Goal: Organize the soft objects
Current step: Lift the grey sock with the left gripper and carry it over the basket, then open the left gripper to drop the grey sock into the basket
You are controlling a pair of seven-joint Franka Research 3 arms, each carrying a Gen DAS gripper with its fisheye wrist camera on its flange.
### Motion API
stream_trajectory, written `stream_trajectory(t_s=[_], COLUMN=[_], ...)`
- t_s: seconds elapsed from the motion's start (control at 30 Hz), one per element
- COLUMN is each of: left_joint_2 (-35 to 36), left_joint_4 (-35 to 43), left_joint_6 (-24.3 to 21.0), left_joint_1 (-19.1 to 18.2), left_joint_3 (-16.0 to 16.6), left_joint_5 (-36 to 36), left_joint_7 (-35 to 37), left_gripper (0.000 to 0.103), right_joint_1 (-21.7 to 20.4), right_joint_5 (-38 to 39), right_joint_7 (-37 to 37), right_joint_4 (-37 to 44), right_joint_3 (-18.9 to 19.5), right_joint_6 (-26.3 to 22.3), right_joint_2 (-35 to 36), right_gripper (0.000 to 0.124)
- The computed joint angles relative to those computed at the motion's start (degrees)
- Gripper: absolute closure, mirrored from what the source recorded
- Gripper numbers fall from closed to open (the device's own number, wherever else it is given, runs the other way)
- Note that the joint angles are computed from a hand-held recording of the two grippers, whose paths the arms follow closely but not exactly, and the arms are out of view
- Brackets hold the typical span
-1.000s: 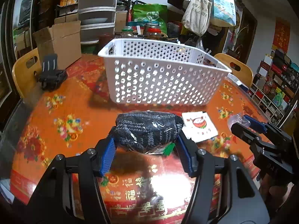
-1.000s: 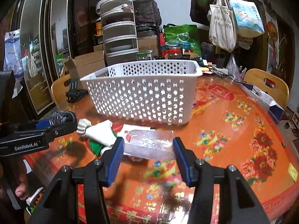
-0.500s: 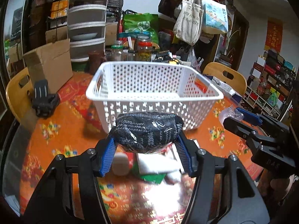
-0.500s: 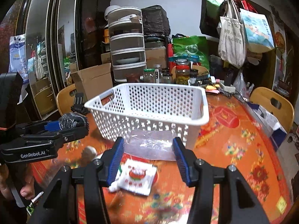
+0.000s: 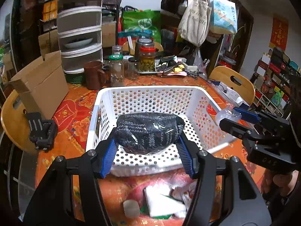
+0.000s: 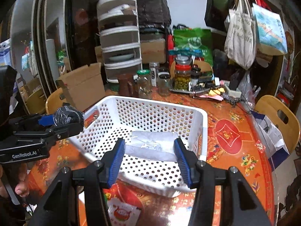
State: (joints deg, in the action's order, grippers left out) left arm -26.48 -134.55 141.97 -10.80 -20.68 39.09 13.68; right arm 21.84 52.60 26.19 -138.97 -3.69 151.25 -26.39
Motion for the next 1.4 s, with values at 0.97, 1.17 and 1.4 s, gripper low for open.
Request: stream_trajectory(t_s=[0.97,1.17,1.4], left_joint_2=[23.19,21.49,17.05], left_joint_4=[13.31,11.47,10.19], left_joint_6=[0.45,3.87,5.55], left_joint_1=[1.65,1.72,1.86], left_joint_3=[9.67,9.32,8.41], left_joint_5=[-19.91,-19.08,-14.51], left_joint_7=[22.62,21.91,18.53], left_gripper=[0.041,0.016,0.0], right_joint_1=[-4.74,-4.33,-4.18], right_joint_5=[-34.52,-30.09,-23.58], right_joint_7=[27.3,22.95,17.67], right_joint_4=[19.09,16.98,15.28], right_joint_3=[8.37,8.25,6.93], right_joint_6=[-9.4,-7.84,-7.77], right_joint_2=[24.72,22.42,18.81], right_gripper=[0.055,0.033,0.024])
